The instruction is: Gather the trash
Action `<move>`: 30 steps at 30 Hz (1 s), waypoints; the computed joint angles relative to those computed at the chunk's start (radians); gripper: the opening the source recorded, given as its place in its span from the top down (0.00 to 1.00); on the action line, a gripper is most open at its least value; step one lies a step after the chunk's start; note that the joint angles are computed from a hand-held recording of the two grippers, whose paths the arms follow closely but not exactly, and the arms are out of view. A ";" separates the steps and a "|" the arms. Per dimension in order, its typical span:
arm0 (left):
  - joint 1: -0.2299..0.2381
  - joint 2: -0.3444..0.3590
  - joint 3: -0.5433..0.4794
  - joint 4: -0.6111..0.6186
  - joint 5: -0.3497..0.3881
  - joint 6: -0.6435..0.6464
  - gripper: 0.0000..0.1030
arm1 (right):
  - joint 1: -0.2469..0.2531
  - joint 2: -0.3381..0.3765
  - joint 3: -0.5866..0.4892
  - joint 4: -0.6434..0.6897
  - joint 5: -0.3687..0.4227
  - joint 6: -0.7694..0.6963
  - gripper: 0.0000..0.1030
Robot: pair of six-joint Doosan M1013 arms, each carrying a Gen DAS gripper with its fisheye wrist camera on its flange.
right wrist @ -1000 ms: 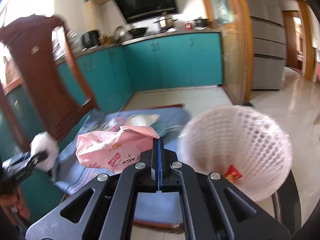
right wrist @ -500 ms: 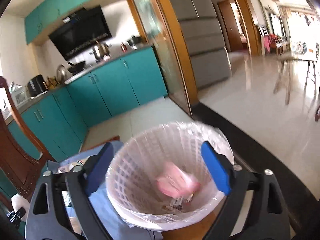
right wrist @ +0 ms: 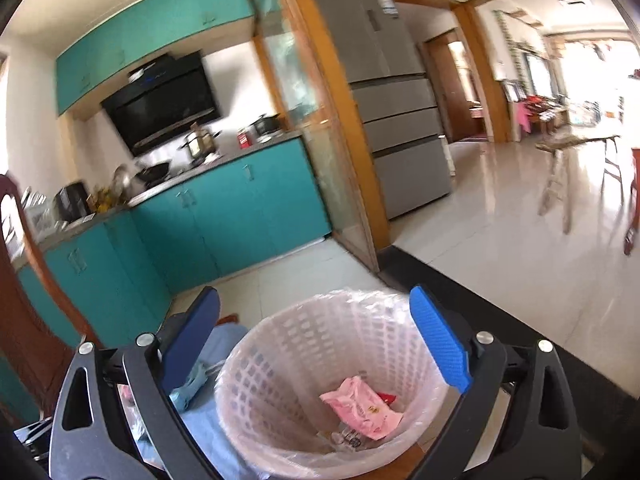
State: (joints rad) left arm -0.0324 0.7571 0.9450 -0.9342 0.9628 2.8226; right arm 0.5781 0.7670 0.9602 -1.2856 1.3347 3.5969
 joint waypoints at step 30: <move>0.150 0.060 -0.072 0.156 -0.166 -0.241 0.07 | 0.036 0.224 -0.423 0.323 -0.240 -0.644 0.09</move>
State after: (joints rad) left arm 0.1173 0.8174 0.8728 -0.7778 0.7972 2.5812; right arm 0.6144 0.9911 0.5372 -0.9625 1.0947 2.9527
